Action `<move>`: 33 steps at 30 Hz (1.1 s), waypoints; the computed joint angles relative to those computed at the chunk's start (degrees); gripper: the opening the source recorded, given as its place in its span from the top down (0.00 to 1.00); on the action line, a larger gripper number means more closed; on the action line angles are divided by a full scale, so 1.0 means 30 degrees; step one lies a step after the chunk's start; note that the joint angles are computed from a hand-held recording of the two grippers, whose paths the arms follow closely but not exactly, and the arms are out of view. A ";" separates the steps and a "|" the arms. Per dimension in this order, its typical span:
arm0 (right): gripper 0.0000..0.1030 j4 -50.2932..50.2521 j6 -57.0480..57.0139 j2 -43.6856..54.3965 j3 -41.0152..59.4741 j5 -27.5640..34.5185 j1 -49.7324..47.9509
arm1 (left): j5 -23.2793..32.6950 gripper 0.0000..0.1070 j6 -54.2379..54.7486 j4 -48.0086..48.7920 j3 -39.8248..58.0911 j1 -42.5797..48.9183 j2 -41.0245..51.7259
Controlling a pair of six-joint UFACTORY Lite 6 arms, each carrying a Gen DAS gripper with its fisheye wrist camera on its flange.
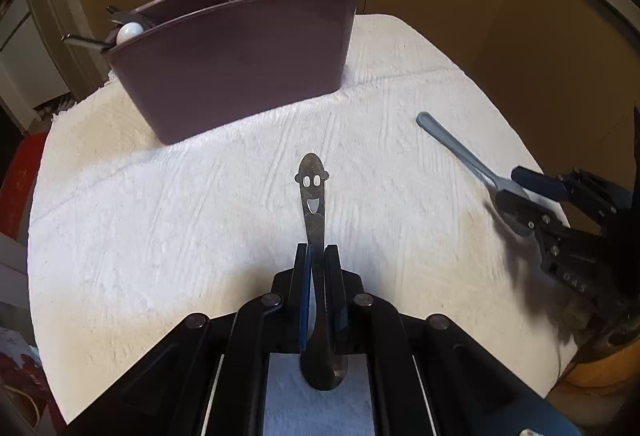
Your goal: Organize utensils
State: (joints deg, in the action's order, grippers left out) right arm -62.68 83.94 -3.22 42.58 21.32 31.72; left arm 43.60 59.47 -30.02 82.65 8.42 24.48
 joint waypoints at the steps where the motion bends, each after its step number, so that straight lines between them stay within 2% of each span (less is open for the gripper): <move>1: 0.67 0.0157 -0.0212 0.0080 0.0167 -0.0062 0.0042 | 0.0574 0.95 0.0268 0.0162 0.0101 0.0382 0.0058; 6: 0.67 0.3375 -0.3782 0.0391 0.1075 -0.1352 -0.0753 | 0.0452 0.95 0.0057 0.1102 -0.0347 0.0594 0.0168; 12: 0.67 0.7485 -0.8275 0.1192 0.2215 -0.1577 -0.1742 | 0.0011 0.94 -0.1114 0.1796 -0.0014 -0.0445 0.0866; 17: 0.67 1.1008 -1.2244 0.2532 0.3446 -0.1676 -0.2856 | -0.0105 0.83 -0.1859 0.2335 0.0110 -0.1182 0.1083; 20: 0.67 1.3163 -1.4968 0.4268 0.5048 -0.1416 -0.3411 | 0.0119 0.72 -0.2359 0.2396 0.0748 -0.1774 0.1699; 23: 0.67 1.3994 -1.6050 0.5898 0.6666 -0.0759 -0.3620 | 0.0600 0.69 -0.3005 0.2504 0.1456 -0.2009 0.2197; 27: 0.68 1.2992 -1.5471 0.6979 0.8072 0.0238 -0.3349 | 0.1501 0.69 -0.3681 0.2323 0.3058 -0.1944 0.3304; 33: 0.78 1.2259 -1.5327 0.7581 0.8926 0.1017 -0.2829 | 0.1566 0.73 -0.4005 0.2220 0.4516 -0.1931 0.4412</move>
